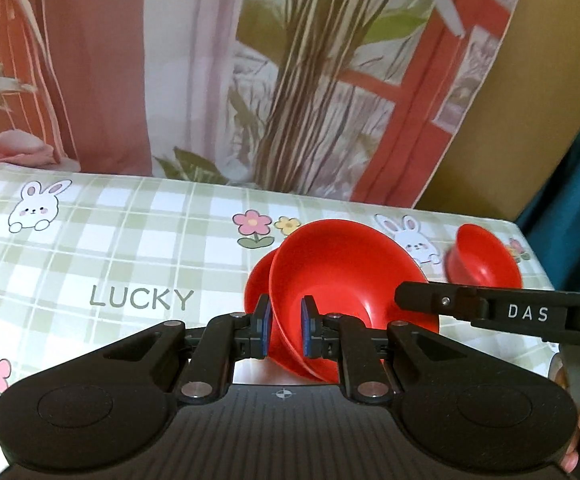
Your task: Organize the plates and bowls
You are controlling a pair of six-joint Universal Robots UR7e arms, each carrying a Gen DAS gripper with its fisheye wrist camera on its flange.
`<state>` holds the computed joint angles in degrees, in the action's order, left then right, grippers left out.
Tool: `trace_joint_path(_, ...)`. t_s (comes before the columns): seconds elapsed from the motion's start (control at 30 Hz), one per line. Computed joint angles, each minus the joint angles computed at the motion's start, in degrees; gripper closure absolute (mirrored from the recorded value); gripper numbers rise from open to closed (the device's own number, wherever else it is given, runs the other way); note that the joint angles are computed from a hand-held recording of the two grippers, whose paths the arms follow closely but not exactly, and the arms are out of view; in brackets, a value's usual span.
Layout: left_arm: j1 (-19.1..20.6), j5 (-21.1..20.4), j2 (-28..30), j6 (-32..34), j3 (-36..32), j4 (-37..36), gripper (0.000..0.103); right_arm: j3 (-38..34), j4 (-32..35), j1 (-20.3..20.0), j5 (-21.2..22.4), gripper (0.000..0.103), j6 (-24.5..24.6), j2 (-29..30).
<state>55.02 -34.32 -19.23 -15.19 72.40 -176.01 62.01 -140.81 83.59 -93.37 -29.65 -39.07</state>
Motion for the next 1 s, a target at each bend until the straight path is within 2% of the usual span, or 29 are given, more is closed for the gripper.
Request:
trace_joint_path(0.43, 1.4, 1.2, 2.8, 4.1, -4.2, 0.4, 0.086, -2.8, -0.2, 0.1, -1.6, 0.088, -2.5, 2.6)
trace_joint_path(0.53, 1.2, 1.8, 3.0, 3.9, -4.7, 1.1, 0.074, -2.4, -0.6, -0.1, -1.4, 0.086, -2.4, 2.3)
trace_joint_path(0.57, 1.0, 3.0, 3.4, 4.3, -5.4, 1.1, 0.063, -2.3, -0.8, -0.2, -1.3, 0.086, -2.4, 2.1)
trace_joint_path(0.6, 0.7, 4.3, 3.9, 5.3, -6.0, 0.5, 0.060, -2.0, -1.1, -0.3, -1.1, 0.086, -2.6, 1.8)
trace_joint_path(0.73, -0.2, 6.2, 5.2, 8.8, -8.2, -2.3, 0.060, -0.2, -3.3, -0.8, 0.2, 0.086, -4.4, 0.1)
trace_joint_path(0.87, -1.2, 4.7, 7.1, 14.1, -11.5, -7.0, 0.060, 1.6, -6.2, -1.7, 2.4, 0.086, -6.4, -2.0)
trace_joint_path(1.0, -1.8, 0.8, 10.2, 18.5, -16.7, -9.7, 0.054, 3.7, -11.3, -2.8, 3.5, 0.086, -8.7, -4.2)
